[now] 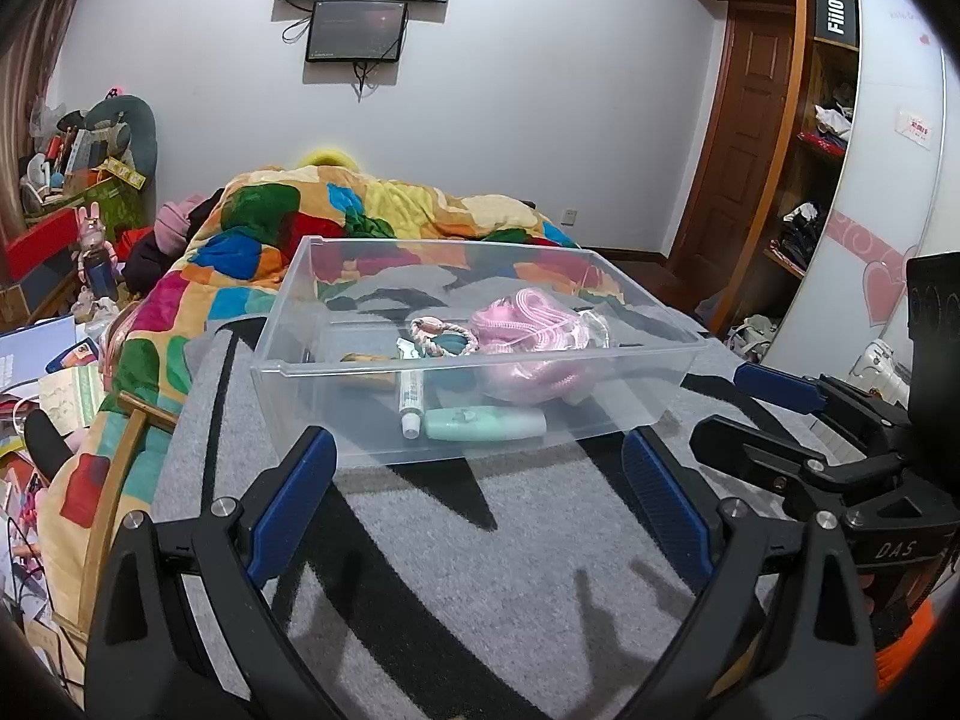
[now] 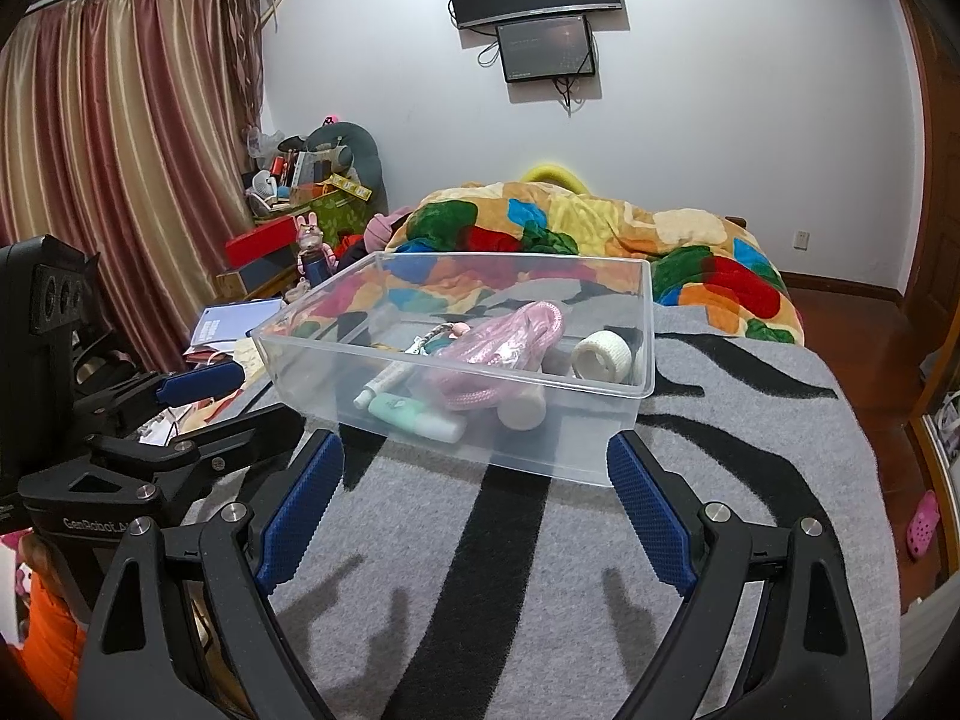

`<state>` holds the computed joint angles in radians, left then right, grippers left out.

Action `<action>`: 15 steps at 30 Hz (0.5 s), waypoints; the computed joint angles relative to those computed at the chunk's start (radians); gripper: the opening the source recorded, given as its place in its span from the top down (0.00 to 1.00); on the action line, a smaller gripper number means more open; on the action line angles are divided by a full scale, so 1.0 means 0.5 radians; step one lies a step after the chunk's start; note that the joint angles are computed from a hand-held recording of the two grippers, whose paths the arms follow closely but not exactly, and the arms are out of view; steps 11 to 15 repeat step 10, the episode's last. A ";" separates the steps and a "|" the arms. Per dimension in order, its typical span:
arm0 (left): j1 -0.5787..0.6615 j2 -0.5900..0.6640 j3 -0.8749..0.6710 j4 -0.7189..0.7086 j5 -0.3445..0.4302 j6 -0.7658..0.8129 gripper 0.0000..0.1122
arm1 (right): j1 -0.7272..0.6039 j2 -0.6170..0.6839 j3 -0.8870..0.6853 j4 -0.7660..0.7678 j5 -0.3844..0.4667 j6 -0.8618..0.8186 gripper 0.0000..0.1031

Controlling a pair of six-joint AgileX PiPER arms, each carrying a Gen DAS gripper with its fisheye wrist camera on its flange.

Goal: Organize objects

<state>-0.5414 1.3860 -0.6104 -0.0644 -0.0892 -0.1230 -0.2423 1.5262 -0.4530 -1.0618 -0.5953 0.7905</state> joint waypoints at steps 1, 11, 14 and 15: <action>-0.002 0.000 0.000 0.023 0.000 -0.024 0.13 | 0.000 0.001 -0.002 -0.002 0.001 0.003 0.15; 0.008 -0.015 0.016 0.017 -0.020 -0.022 0.13 | -0.002 0.008 -0.007 -0.016 0.005 0.015 0.14; 0.008 -0.015 0.016 0.017 -0.020 -0.022 0.13 | -0.002 0.008 -0.007 -0.016 0.005 0.015 0.14; 0.008 -0.015 0.016 0.017 -0.020 -0.022 0.13 | -0.002 0.008 -0.007 -0.016 0.005 0.015 0.14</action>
